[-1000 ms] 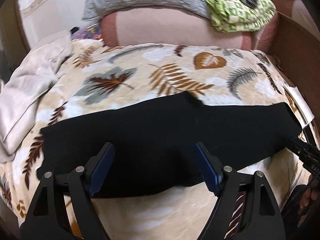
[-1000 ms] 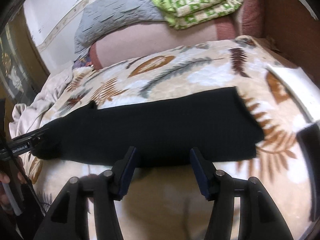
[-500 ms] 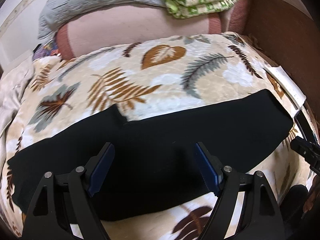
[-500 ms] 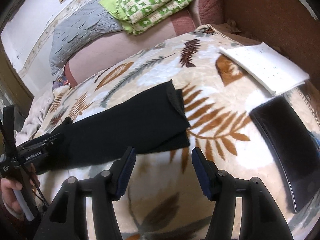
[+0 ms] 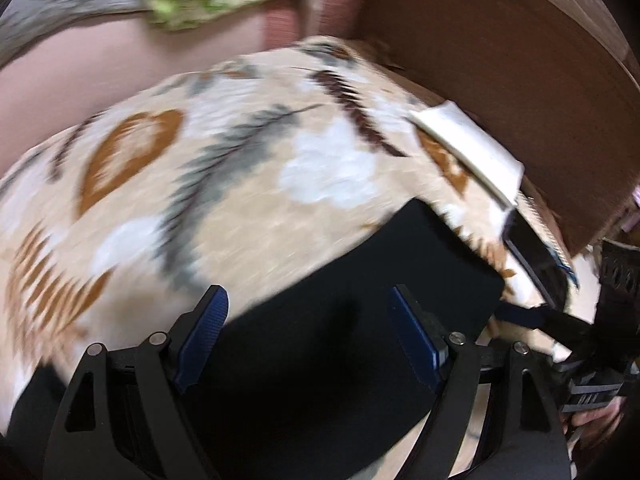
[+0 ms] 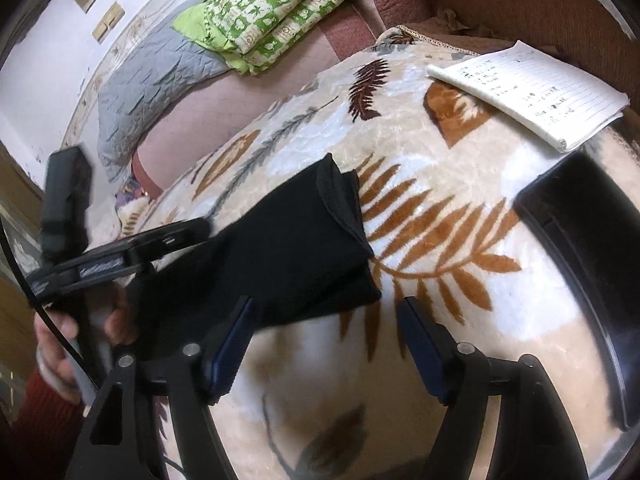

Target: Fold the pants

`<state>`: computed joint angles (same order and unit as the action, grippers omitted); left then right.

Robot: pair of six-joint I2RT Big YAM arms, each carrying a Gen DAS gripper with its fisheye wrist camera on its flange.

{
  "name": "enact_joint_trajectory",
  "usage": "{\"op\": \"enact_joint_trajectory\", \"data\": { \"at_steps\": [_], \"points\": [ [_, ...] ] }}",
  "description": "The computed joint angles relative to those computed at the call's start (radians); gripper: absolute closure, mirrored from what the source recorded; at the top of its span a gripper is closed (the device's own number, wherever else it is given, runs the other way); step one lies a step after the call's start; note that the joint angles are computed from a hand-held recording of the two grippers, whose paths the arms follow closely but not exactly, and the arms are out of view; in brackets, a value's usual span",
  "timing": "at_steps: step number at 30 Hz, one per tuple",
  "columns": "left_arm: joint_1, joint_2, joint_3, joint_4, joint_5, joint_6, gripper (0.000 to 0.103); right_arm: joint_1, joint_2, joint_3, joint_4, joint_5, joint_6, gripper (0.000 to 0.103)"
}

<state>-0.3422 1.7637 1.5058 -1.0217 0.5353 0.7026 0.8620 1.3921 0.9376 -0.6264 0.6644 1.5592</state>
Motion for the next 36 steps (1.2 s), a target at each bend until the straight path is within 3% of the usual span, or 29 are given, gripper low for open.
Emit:
{"op": "enact_joint_trajectory", "data": {
  "at_steps": [4, 9, 12, 13, 15, 16, 17, 19, 21, 22, 25, 30, 36],
  "points": [
    [-0.056, 0.093, 0.12, -0.114, 0.021, 0.059, 0.02, -0.006, 0.015, -0.004, 0.046, 0.027, -0.009, 0.021],
    [-0.115, 0.167, 0.203, -0.203, -0.011, 0.109, 0.02, -0.01, 0.043, 0.007, 0.062, 0.065, -0.001, 0.019],
    [-0.146, 0.143, 0.158, -0.134, -0.043, 0.148, 0.018, -0.013, 0.059, 0.017, 0.068, 0.081, -0.015, 0.019],
    [-0.152, 0.134, 0.142, -0.117, -0.048, 0.168, 0.018, -0.014, 0.064, 0.021, 0.064, 0.084, -0.021, 0.025],
    [-0.153, 0.133, 0.132, -0.1, -0.046, 0.172, 0.018, -0.024, 0.076, 0.029, 0.059, 0.086, -0.024, 0.051],
    [-0.151, 0.138, 0.136, -0.096, -0.038, 0.167, 0.018, -0.034, 0.076, 0.019, 0.08, 0.078, -0.025, 0.074],
    [-0.148, 0.134, 0.126, -0.082, -0.028, 0.165, 0.018, -0.042, 0.071, 0.002, 0.12, 0.069, -0.028, 0.09],
    [-0.14, 0.137, 0.135, -0.087, -0.019, 0.167, 0.024, -0.055, 0.061, -0.027, 0.195, 0.058, -0.03, 0.092],
    [-0.125, 0.147, 0.171, -0.137, 0.0, 0.158, 0.033, -0.045, 0.051, -0.014, 0.195, 0.086, -0.063, 0.093],
    [-0.111, 0.153, 0.199, -0.18, 0.028, 0.155, 0.038, -0.041, 0.045, -0.006, 0.192, 0.095, -0.082, 0.093],
    [-0.061, 0.133, 0.23, -0.216, 0.095, 0.125, 0.038, -0.026, 0.038, 0.055, 0.151, 0.128, -0.165, 0.093],
    [0.09, 0.102, 0.286, -0.271, 0.198, 0.058, 0.037, -0.012, 0.103, 0.231, 0.136, 0.128, -0.409, 0.093],
    [0.279, 0.088, 0.3, -0.233, 0.166, -0.024, 0.036, -0.016, 0.287, 0.438, 0.191, -0.022, -0.621, 0.093]
  ]
}}
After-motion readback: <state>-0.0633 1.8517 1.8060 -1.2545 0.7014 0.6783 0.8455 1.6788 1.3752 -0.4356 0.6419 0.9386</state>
